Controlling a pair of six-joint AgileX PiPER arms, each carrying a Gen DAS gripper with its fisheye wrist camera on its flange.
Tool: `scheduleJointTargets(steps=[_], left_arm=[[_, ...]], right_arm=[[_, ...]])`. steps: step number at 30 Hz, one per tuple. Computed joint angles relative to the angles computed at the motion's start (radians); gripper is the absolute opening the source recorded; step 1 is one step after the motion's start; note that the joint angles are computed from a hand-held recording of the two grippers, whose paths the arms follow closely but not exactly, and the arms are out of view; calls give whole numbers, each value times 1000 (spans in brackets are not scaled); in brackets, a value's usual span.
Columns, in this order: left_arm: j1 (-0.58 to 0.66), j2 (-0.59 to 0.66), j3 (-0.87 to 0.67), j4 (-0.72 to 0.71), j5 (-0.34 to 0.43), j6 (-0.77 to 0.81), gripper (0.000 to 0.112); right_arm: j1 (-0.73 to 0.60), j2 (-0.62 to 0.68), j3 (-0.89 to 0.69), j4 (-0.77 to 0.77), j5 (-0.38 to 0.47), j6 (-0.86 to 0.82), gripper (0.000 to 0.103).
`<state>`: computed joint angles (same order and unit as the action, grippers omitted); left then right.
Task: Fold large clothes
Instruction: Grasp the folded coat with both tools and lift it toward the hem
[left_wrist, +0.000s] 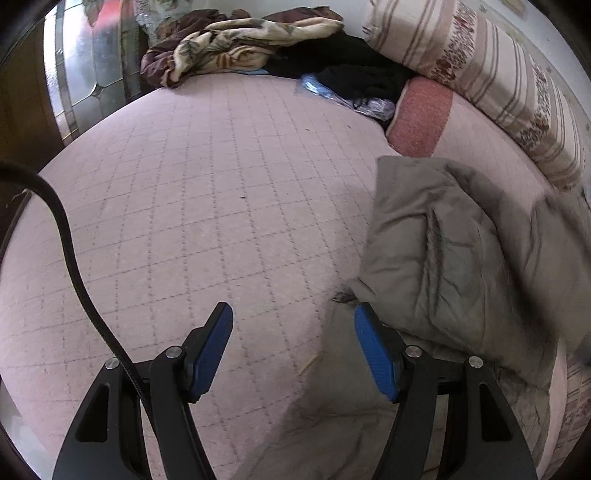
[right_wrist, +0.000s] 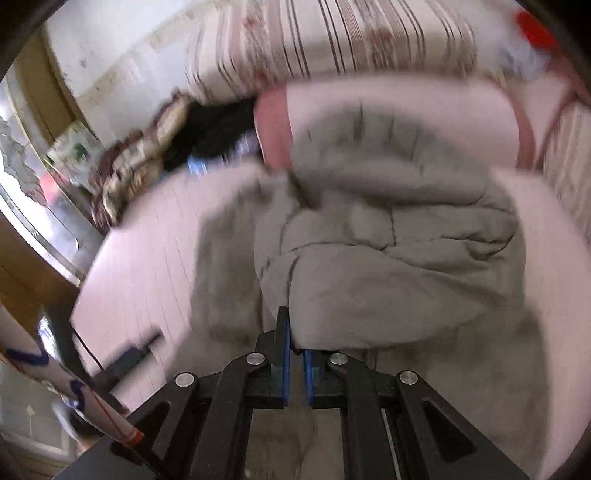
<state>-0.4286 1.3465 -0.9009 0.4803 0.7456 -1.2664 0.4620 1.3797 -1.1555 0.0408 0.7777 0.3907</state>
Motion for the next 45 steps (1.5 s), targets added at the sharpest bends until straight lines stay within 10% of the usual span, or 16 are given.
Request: scheduleJointTargets(steps=[9, 17, 27, 37, 45], left_arm=[[31, -11, 7, 23, 30, -13, 67], [-19, 11, -37, 61, 87, -42, 67], [-169, -12, -47, 170, 192, -133, 67], [-347, 78, -277, 210, 317, -71, 67], [-261, 428, -745, 77, 280, 185, 67]], right_arm=[[4, 249, 72, -60, -211, 77, 7], [-18, 142, 96, -25, -166, -10, 36], [-255, -155, 68, 35, 14, -285, 47], [-392, 289, -279, 11, -64, -308, 50], [-422, 406, -158, 149, -160, -504, 50]])
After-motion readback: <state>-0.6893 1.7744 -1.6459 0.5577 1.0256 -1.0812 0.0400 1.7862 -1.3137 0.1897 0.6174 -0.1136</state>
